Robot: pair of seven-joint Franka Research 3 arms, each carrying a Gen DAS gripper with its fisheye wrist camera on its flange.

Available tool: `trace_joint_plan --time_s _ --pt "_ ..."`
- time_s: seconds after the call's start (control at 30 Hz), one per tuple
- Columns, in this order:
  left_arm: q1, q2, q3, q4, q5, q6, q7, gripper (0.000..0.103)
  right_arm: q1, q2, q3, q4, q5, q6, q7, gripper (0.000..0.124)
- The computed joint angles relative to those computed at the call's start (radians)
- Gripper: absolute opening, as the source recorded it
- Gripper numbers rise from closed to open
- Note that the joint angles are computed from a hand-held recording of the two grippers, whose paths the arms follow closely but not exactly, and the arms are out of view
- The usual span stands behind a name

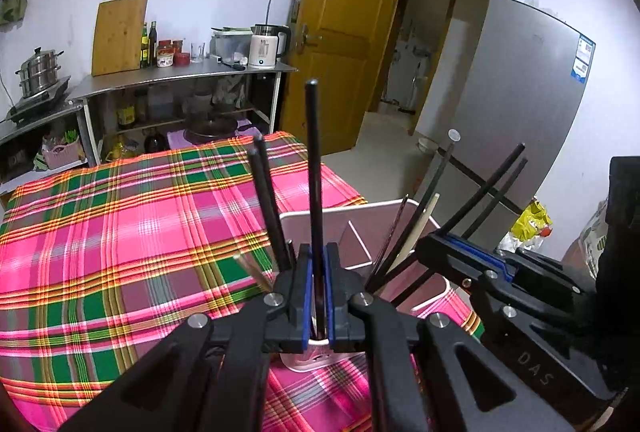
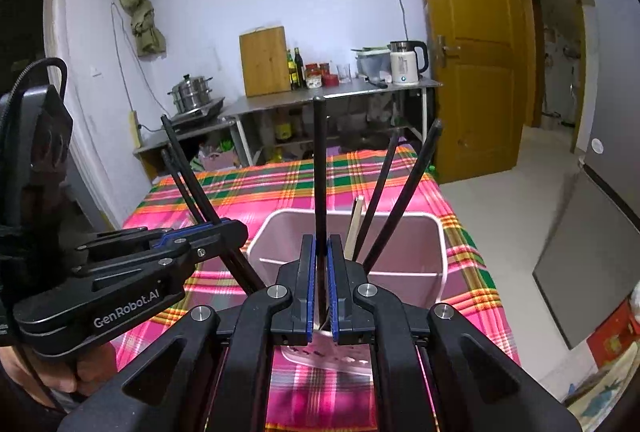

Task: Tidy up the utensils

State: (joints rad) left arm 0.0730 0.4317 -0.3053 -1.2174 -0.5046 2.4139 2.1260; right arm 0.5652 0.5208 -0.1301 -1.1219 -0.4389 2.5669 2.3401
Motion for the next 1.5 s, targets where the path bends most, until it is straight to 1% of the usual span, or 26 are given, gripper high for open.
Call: trace_joint_plan --time_s 0.1,0.17,0.27,0.33,0.37,0.43,0.53,0.63,0.77,1.03,1.17,1.3,1.5 --pt "0.007 -0.009 -0.003 -0.017 -0.012 0.002 0.012 0.006 -0.009 0.016 0.009 0.02 0.023 -0.022 -0.012 0.005" --pt "0.009 -0.014 -0.002 -0.022 -0.016 0.001 0.019 0.007 -0.013 0.018 0.012 0.019 0.037 -0.021 -0.014 0.005" --pt "0.013 -0.022 -0.003 -0.032 -0.028 -0.004 0.032 0.011 -0.017 0.019 0.013 0.022 0.053 -0.031 -0.018 0.006" --pt "0.015 -0.032 -0.005 -0.043 -0.041 -0.004 0.043 0.019 -0.016 0.011 0.012 0.01 0.054 -0.031 -0.019 0.006" --pt "0.015 -0.038 -0.006 -0.049 -0.049 -0.002 0.05 0.022 -0.015 0.007 0.011 0.007 0.052 -0.032 -0.019 0.006" --pt "0.018 -0.062 -0.007 -0.079 -0.067 0.013 0.072 0.029 -0.008 -0.008 0.004 -0.015 0.036 -0.02 -0.008 0.006" --pt "0.018 -0.082 0.0 -0.098 -0.087 0.025 0.089 0.034 0.002 -0.03 -0.002 -0.042 0.007 -0.007 0.01 0.011" --pt "0.017 -0.105 0.009 -0.121 -0.105 0.045 0.1 0.041 0.009 -0.057 -0.005 -0.077 -0.025 0.012 0.036 0.013" --pt "0.02 -0.134 0.021 -0.149 -0.133 0.058 0.114 0.042 0.014 -0.089 -0.004 -0.114 -0.065 0.03 0.07 0.016" --pt "0.027 -0.19 0.047 -0.218 -0.195 0.079 0.148 0.044 0.018 -0.142 0.009 -0.17 -0.144 0.038 0.137 0.017" --pt "0.026 -0.237 0.061 -0.278 -0.241 0.094 0.183 0.046 0.017 -0.174 0.019 -0.21 -0.186 0.047 0.175 0.017" --pt "0.014 -0.284 0.081 -0.34 -0.289 0.112 0.231 0.049 0.019 -0.202 0.034 -0.249 -0.233 0.052 0.21 0.017" --pt "-0.013 -0.344 0.116 -0.432 -0.358 0.145 0.299 0.051 0.009 -0.237 0.058 -0.313 -0.267 0.073 0.253 0.017"
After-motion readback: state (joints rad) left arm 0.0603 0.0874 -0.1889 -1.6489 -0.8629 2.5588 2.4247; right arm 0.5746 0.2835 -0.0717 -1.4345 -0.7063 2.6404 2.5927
